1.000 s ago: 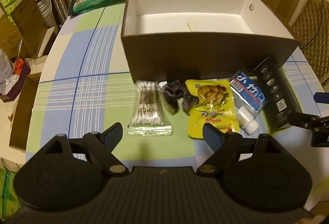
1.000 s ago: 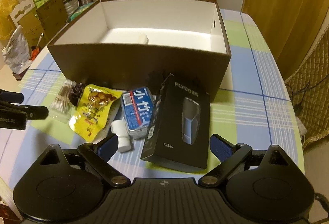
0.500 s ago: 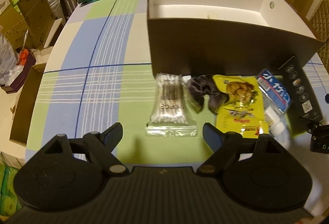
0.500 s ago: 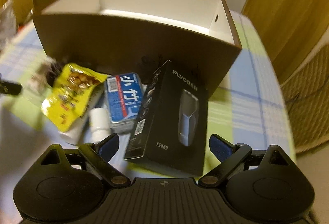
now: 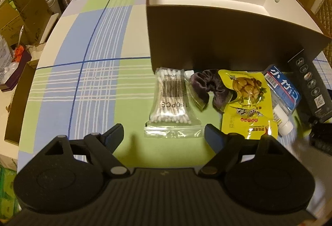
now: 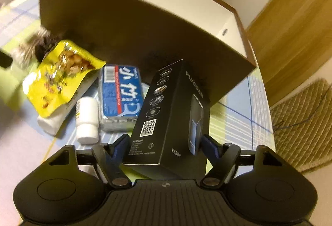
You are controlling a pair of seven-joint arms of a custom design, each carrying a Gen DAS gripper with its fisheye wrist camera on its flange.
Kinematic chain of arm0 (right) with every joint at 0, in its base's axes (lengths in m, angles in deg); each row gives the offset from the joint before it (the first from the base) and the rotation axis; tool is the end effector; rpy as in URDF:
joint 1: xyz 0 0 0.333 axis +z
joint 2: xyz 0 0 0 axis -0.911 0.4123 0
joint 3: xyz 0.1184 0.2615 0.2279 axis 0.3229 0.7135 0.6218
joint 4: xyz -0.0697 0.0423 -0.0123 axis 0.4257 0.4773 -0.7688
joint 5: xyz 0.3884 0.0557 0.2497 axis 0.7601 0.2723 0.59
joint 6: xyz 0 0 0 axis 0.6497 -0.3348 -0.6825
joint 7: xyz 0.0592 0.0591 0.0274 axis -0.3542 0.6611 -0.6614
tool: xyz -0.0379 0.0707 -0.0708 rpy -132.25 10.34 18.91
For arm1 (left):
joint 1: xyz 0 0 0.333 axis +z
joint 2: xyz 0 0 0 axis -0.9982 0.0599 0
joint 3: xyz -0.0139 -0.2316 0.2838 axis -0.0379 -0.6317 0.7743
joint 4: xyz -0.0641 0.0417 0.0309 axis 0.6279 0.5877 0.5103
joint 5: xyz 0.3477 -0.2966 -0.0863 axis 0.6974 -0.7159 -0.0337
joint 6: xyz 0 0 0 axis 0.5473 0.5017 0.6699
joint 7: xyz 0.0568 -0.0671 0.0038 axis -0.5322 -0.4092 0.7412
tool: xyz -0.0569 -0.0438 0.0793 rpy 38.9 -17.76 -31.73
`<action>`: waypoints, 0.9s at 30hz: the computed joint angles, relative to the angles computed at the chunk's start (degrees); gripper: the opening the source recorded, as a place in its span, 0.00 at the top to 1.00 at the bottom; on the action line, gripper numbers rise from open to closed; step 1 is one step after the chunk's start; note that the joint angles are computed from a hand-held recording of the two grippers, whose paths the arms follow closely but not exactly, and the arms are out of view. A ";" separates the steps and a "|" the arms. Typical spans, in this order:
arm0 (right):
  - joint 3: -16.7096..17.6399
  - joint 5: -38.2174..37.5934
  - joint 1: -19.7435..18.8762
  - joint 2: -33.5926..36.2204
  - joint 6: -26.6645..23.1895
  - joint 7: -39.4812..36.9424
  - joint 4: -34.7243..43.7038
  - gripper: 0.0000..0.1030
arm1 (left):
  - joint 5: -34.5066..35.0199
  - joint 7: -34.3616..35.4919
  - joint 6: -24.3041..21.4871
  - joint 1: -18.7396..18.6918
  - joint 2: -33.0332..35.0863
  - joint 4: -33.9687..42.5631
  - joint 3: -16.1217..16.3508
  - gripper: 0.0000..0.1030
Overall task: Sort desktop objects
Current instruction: 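Grasp the black FLYCO shaver box with the right tool while the left tool grasps the cotton swab pack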
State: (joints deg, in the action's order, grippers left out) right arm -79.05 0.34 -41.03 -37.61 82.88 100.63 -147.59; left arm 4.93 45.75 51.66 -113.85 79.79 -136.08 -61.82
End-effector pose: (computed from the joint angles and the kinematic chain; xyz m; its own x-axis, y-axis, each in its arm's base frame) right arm 0.6390 0.2995 0.3965 0.0985 -0.9348 0.3413 -0.8018 -0.2777 -0.5291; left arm 0.7442 -0.4777 0.4232 -0.3461 -0.9381 -0.0119 -0.8310 0.3125 -0.4602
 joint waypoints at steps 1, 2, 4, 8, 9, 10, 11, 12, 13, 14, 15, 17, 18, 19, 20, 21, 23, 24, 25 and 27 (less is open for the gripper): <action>-0.09 0.97 -0.44 -0.51 0.97 0.76 -0.52 0.35 | -0.11 0.44 0.19 0.12 0.08 0.03 -0.20 0.20; -0.15 2.71 -1.18 -1.26 2.39 1.67 -1.30 0.37 | -0.24 0.89 0.38 0.23 0.17 0.05 -0.36 0.20; -0.12 6.67 -2.78 -2.47 5.19 2.39 -2.60 0.40 | -0.48 1.69 0.67 0.36 0.38 0.14 -0.54 0.20; 0.39 20.07 -6.77 -4.73 10.06 1.04 -5.15 0.51 | -0.86 2.93 1.30 0.48 0.98 0.57 -0.58 0.20; 0.56 24.25 -7.89 -5.44 11.25 0.43 -6.15 0.54 | -0.91 3.25 1.64 0.52 1.14 0.65 -0.57 0.20; 0.88 28.36 -8.76 -5.69 11.75 -0.44 -6.53 0.59 | -0.99 3.69 2.02 0.60 1.27 0.69 -0.62 0.20; 0.94 31.76 -9.58 -6.26 13.04 -0.88 -7.56 0.59 | -1.05 4.35 2.47 0.69 1.48 0.79 -0.70 0.20; 1.09 35.19 -10.47 -6.86 14.85 -2.13 -8.83 0.59 | -1.06 4.99 2.84 0.74 1.68 0.88 -0.73 0.20; 1.24 37.44 -10.83 -7.32 15.88 -2.86 -9.55 0.59 | -1.00 5.69 3.11 0.72 1.97 1.14 -0.71 0.21; 1.21 39.16 -11.16 -7.70 16.74 -3.31 -10.24 0.59 | -0.96 6.49 3.39 0.71 2.32 1.46 -0.73 0.21; 1.15 39.90 -11.23 -8.02 16.87 -3.59 -10.49 0.59 | -1.04 7.47 3.87 0.81 2.71 1.76 -0.86 0.22; 1.07 40.73 -11.40 -8.14 16.96 -4.83 -10.50 0.59 | -1.14 9.47 4.72 0.85 3.66 2.58 -0.99 0.24; 0.97 40.53 -11.29 -8.09 16.83 -4.79 -10.36 0.59 | -1.11 10.68 4.93 0.82 4.28 3.22 -1.02 0.27; 0.90 40.13 -11.15 -7.95 16.53 -4.79 -10.07 0.59 | -1.08 11.83 4.97 0.72 4.95 3.98 -1.00 0.28; 0.84 39.86 -11.08 -7.62 16.16 -5.00 -9.54 0.59 | -1.11 13.04 4.94 0.67 5.64 4.76 -1.01 0.32; 0.73 39.07 -10.84 -7.47 15.71 -4.78 -9.23 0.59 | -1.22 14.30 4.75 0.64 6.39 5.66 -1.06 0.34; 0.66 37.49 -10.36 -7.67 15.37 -4.15 -9.46 0.59 | -1.46 16.01 3.96 0.40 7.95 7.76 -0.83 0.37; 0.60 37.02 -10.29 -7.55 15.38 -4.07 -9.48 0.59 | -1.82 16.61 3.46 0.36 8.76 8.93 -0.82 0.37; 0.58 36.72 -10.23 -7.52 15.14 -4.06 -9.36 0.59 | -2.48 17.21 3.65 0.58 9.34 9.66 -1.07 0.38; 0.55 36.36 -10.21 -7.19 15.17 -4.27 -9.19 0.59 | -3.57 18.47 3.65 0.83 10.48 11.29 -1.38 0.43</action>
